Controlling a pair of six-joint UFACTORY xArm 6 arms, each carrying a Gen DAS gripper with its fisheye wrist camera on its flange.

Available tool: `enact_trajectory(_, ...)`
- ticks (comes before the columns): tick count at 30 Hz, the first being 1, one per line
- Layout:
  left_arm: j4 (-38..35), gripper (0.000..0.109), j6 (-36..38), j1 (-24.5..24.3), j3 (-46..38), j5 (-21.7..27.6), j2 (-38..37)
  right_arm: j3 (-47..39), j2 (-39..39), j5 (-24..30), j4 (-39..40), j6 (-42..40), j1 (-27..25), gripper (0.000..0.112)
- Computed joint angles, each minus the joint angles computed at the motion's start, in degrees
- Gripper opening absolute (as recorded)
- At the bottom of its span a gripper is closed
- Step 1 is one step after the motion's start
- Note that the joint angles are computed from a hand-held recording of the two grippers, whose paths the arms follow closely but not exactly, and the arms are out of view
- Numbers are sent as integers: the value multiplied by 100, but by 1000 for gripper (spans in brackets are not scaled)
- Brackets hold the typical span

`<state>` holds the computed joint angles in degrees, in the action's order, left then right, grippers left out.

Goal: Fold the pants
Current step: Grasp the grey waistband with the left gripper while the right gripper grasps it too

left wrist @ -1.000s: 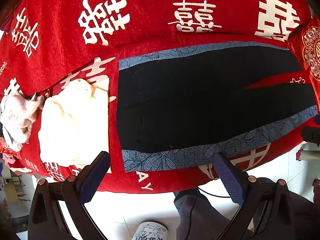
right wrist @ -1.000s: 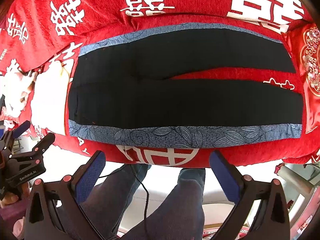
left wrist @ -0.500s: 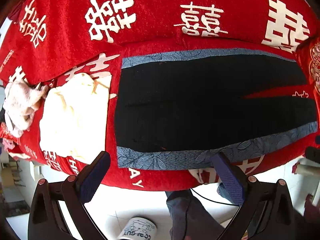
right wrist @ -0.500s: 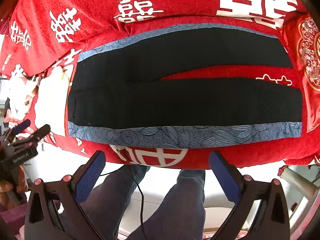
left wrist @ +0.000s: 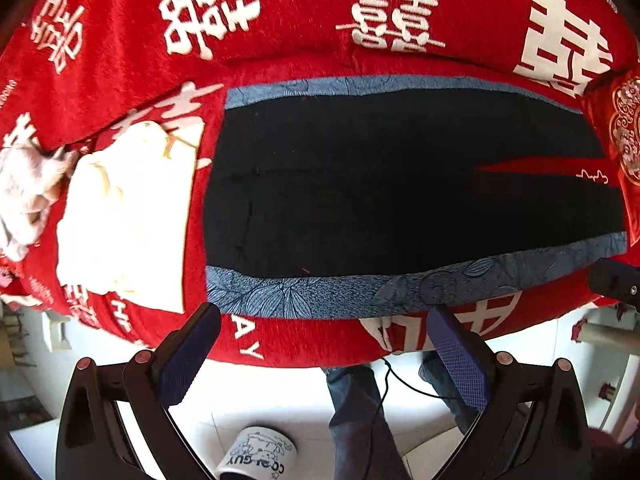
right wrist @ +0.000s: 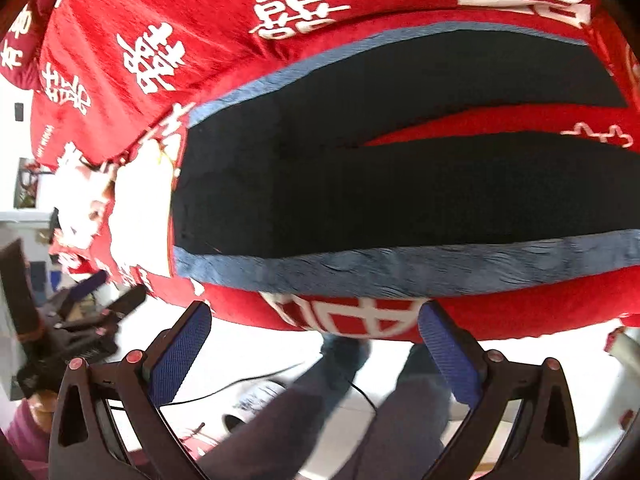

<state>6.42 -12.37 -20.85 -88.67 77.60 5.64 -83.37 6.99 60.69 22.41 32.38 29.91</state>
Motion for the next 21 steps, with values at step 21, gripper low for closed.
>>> enact_trajectory(21, -1800, 94, 1390, 1743, 2797, -2662, -503, -297, 2693, -3578, 6091, -3266, 1886, 89)
